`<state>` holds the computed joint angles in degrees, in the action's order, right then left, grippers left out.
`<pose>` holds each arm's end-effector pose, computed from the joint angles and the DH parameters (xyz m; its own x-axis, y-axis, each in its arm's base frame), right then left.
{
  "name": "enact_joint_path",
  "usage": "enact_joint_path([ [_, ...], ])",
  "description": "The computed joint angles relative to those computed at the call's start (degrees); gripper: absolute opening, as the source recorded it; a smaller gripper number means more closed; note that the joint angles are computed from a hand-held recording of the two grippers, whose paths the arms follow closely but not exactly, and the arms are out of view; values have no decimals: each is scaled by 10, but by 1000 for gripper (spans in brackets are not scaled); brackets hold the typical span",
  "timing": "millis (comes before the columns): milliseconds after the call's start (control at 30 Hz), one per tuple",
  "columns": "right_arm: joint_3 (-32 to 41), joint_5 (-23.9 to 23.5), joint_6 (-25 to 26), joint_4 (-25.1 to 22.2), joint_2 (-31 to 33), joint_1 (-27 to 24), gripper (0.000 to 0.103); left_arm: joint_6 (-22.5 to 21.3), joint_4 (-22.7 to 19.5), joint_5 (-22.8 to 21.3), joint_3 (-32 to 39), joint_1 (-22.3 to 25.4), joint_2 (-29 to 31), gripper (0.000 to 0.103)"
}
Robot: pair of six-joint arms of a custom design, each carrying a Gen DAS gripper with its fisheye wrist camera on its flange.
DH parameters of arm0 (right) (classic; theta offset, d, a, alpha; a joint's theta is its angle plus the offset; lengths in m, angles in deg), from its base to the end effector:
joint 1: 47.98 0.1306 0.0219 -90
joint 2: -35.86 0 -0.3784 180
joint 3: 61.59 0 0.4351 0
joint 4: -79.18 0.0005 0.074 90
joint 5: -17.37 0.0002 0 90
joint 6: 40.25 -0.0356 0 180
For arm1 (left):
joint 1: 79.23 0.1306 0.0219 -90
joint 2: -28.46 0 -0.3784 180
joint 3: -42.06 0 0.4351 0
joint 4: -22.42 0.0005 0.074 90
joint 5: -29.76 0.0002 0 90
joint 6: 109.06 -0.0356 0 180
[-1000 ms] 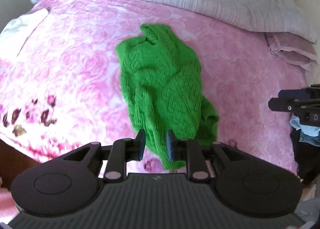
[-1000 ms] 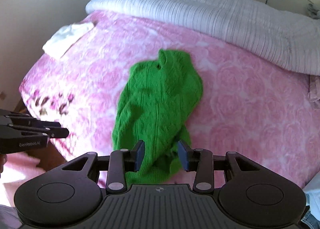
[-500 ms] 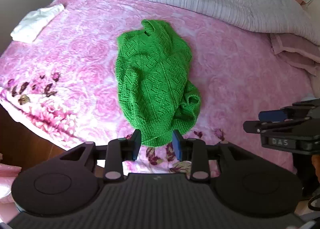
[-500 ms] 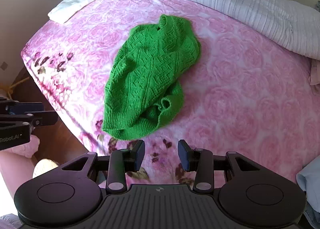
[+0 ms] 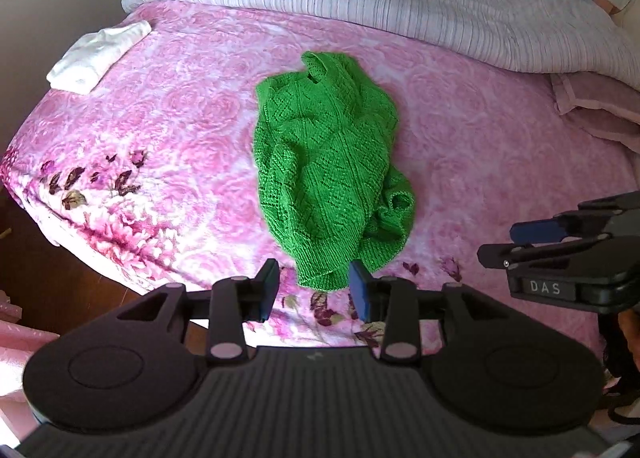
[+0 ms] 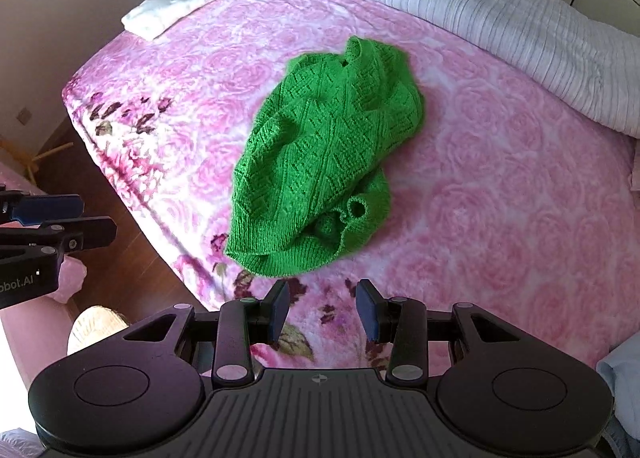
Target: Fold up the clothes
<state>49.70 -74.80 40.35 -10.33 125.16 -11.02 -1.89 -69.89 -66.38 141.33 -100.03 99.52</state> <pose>0.3690 0.2787 0.5706 -0.8284 -0.4191 -0.3715 -0.4836 0.8699 0.0970 0.3098 -0.1141 0.5957 -0.8948 0.0259 -0.4457 0.0474 0.9982 -0.0370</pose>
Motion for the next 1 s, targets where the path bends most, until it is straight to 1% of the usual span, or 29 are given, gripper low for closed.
enact_joint_path([
  [200, 28, 11, -20, -3, 25, 7, 41, -54, 14, 26, 9, 34, 17, 34],
  [367, 66, 25, -48, -6, 58, 12, 41, -117, 25, 61, 26, 79, 44, 34],
  [500, 102, 36, -80, -6, 91, 17, 41, -167, 31, 98, 40, 121, 69, 36],
  [633, 127, 46, -115, 1, 117, 20, 41, -203, 35, 139, 40, 167, 90, 39],
  [767, 115, 59, -162, 5, 123, 13, 41, -234, 24, 167, 26, 206, 109, 39],
  [867, 83, 67, -198, 4, 115, 9, 41, -254, 12, 180, 0, 225, 121, 39],
  [1000, 26, 65, -225, 7, 97, 2, 41, -248, 3, 189, -42, 235, 129, 39],
])
